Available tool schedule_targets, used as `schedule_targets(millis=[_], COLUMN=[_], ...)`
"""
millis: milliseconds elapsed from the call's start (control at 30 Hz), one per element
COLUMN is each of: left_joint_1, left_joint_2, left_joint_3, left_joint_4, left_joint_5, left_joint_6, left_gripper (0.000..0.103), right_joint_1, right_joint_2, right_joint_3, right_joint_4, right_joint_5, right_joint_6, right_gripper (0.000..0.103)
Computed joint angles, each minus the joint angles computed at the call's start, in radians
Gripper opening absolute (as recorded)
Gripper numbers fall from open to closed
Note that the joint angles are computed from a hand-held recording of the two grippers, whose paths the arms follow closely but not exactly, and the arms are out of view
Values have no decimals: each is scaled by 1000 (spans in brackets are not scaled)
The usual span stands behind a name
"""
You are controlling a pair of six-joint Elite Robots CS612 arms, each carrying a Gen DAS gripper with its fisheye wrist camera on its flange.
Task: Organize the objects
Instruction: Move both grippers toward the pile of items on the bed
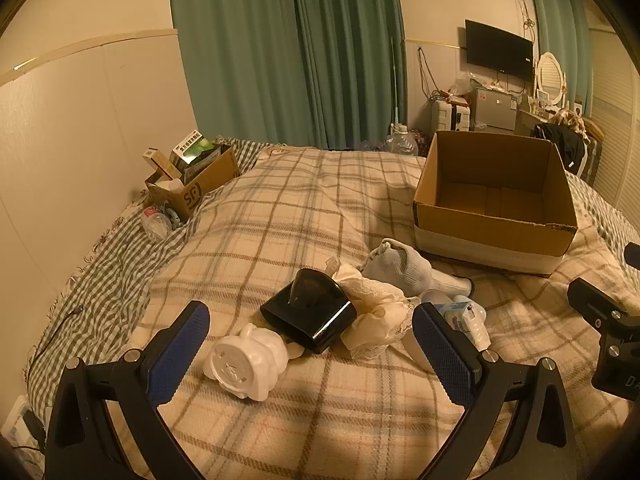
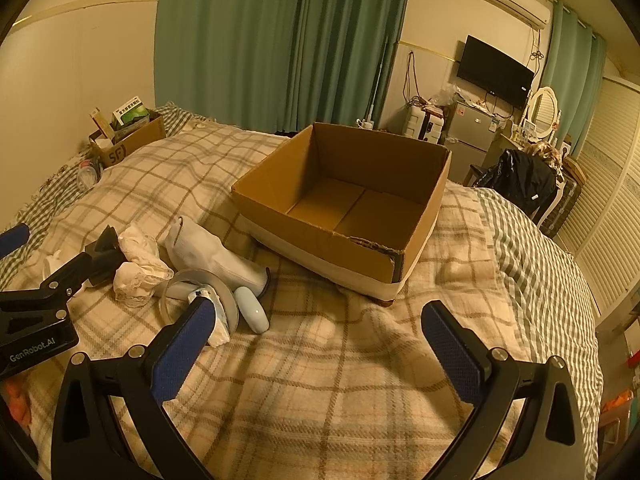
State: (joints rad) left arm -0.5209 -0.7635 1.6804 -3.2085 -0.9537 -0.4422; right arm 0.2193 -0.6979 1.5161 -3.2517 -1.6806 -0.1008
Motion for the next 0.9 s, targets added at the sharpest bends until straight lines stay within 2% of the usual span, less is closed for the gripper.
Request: schedule_targets(millis=[633, 900], left_joint_1=[0, -2], left_joint_2=[-3, -18], left_joint_3=[5, 14], left_joint_4=[-4, 9], left_joint_5=[5, 9], left_joint_6=[-5, -28], left_gripper=[103, 103], right_joint_1=[2, -2], right_joint_2=[2, -4], right_joint_3=[-1, 6], right_joint_4=[-4, -25], right_joint_5=[2, 40], right_joint_6=[-5, -13], right_gripper=[102, 102])
